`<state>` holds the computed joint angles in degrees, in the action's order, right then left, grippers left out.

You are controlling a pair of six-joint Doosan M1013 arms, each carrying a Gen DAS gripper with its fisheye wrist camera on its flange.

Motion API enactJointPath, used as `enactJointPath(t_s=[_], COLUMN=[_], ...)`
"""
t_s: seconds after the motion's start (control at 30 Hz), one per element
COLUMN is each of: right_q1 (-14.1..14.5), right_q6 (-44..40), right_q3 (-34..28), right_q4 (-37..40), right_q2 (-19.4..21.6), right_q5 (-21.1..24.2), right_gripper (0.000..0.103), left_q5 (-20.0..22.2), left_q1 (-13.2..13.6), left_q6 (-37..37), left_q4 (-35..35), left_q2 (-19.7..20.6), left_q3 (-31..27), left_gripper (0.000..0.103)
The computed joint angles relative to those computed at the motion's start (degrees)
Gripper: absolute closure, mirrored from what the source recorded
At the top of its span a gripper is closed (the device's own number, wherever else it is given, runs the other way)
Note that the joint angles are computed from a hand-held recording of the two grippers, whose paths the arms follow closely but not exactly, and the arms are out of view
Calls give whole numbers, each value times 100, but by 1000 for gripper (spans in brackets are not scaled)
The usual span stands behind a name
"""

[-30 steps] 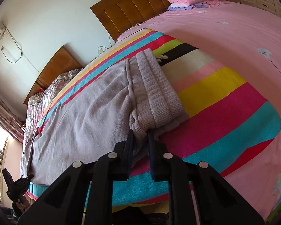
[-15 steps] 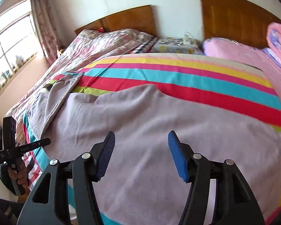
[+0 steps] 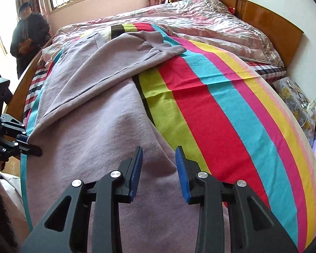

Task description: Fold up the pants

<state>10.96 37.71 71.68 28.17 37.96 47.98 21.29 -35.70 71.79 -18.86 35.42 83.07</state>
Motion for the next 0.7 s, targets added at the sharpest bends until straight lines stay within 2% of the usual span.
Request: enactJointPath(t_s=[0.1, 0.13, 0.23, 0.3, 0.37, 0.47, 0.53, 0.6, 0.67, 0.7], right_q1=[48, 53, 94, 123, 172, 204, 143, 48, -29, -71], right_q6=[-31, -103, -261, -230, 253, 1462, 1716, 1613, 1423, 1238], right_q3=[-67, 6, 183, 159, 60, -106, 71, 448, 823, 1003], right_q4=[-88, -87, -8, -25, -499, -1427, -1374, -904, -503, -229], right_q2=[71, 32, -119, -128, -37, 146, 20, -278, -572, -694], right_q5=[33, -128, -619, -749, -831, -771, -997, -1373, -1494, -1471], right_gripper=[84, 95, 96, 96, 97, 96, 94, 86, 46, 39], left_q5=[5, -7, -46, -50, -86, -183, -199, -198, -174, -161], left_q1=[14, 19, 32, 37, 33, 16, 5, 2, 13, 17], left_q6=[121, 180, 342, 374, 363, 345, 268, 249, 343, 383], left_q4=[-129, -179, -334, -351, -323, -317, -274, -238, -326, -358], left_q2=[7, 9, 6, 10, 7, -17, -26, -24, -20, -19], left_q3=[-8, -3, 23, 23, 37, 96, 110, 102, 92, 88], left_gripper=[91, 91, 91, 91, 91, 91, 91, 91, 91, 91])
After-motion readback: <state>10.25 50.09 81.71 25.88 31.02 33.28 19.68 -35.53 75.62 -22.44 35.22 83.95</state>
